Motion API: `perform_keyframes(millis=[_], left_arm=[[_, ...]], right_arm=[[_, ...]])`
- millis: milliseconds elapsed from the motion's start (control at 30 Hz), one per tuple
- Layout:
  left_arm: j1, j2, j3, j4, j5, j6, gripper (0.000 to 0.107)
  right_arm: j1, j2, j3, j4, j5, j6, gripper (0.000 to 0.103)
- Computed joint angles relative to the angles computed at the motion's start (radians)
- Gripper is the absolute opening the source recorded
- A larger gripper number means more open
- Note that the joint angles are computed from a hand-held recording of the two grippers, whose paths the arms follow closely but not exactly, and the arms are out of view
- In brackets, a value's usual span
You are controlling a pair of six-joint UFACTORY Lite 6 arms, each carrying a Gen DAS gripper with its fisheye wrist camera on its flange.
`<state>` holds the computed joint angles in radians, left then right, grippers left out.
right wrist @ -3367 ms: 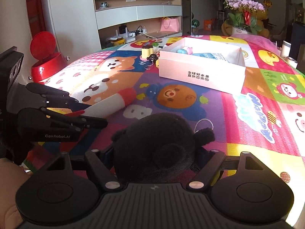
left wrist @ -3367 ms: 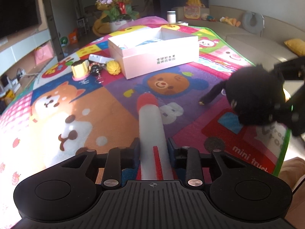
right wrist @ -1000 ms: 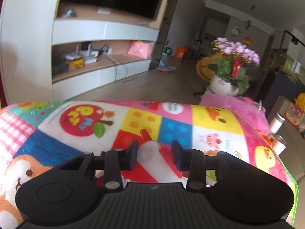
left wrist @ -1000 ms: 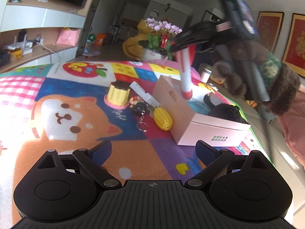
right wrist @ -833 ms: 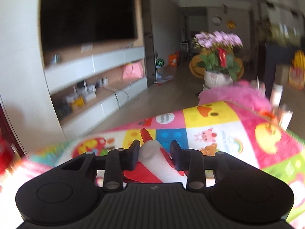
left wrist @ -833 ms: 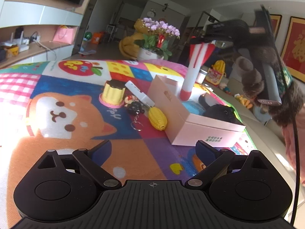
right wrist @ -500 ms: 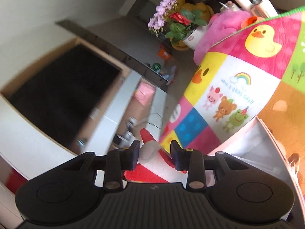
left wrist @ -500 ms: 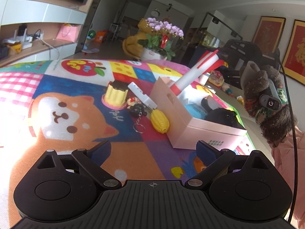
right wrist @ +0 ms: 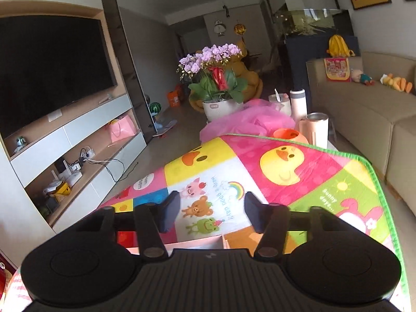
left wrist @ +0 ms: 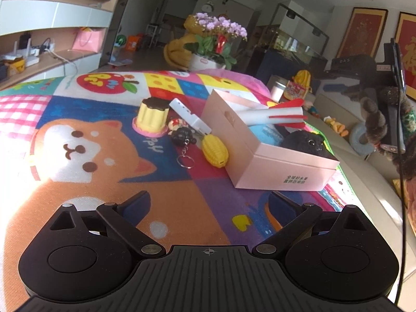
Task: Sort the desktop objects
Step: 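Push the rocket deeper into the box with the right gripper, then move the right gripper from the box toward the toys beside the pudding cup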
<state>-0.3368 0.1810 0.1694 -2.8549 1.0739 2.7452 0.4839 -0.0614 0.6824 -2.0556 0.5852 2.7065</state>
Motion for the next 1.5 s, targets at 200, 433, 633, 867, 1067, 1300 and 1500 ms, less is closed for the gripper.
perform_keyframes(millis=[200,433,633,867,1067,1300,1500], left_arm=[[-0.016,-0.024,-0.014,-0.033,-0.012,0.013,0.100],[0.012,-0.025,-0.032,-0.027,0.007,0.011,0.102],[0.010,-0.037,-0.030,-0.081,-0.017,0.030,0.102],[0.042,-0.054,-0.040,-0.109,-0.024,0.045,0.102],[0.064,-0.044,-0.049,-0.050,0.016,0.032,0.102],[0.026,-0.017,-0.055,-0.062,0.065,0.053,0.102],[0.031,-0.012,-0.056,-0.048,0.072,0.057,0.102]], right_arm=[[0.122,0.043,0.043,-0.085,-0.124,-0.049,0.028],[0.105,0.377,0.291,0.266,-0.124,-0.380,0.028],[-0.065,0.261,0.194,-0.194,-0.264,0.149,0.028],[0.121,0.135,0.179,0.107,-0.103,-0.241,0.040],[0.058,0.112,0.101,0.189,-0.324,-0.251,0.048],[-0.039,0.420,0.332,0.415,-0.416,-0.473,0.051],[-0.049,0.601,0.552,0.999,-0.390,-1.064,0.054]])
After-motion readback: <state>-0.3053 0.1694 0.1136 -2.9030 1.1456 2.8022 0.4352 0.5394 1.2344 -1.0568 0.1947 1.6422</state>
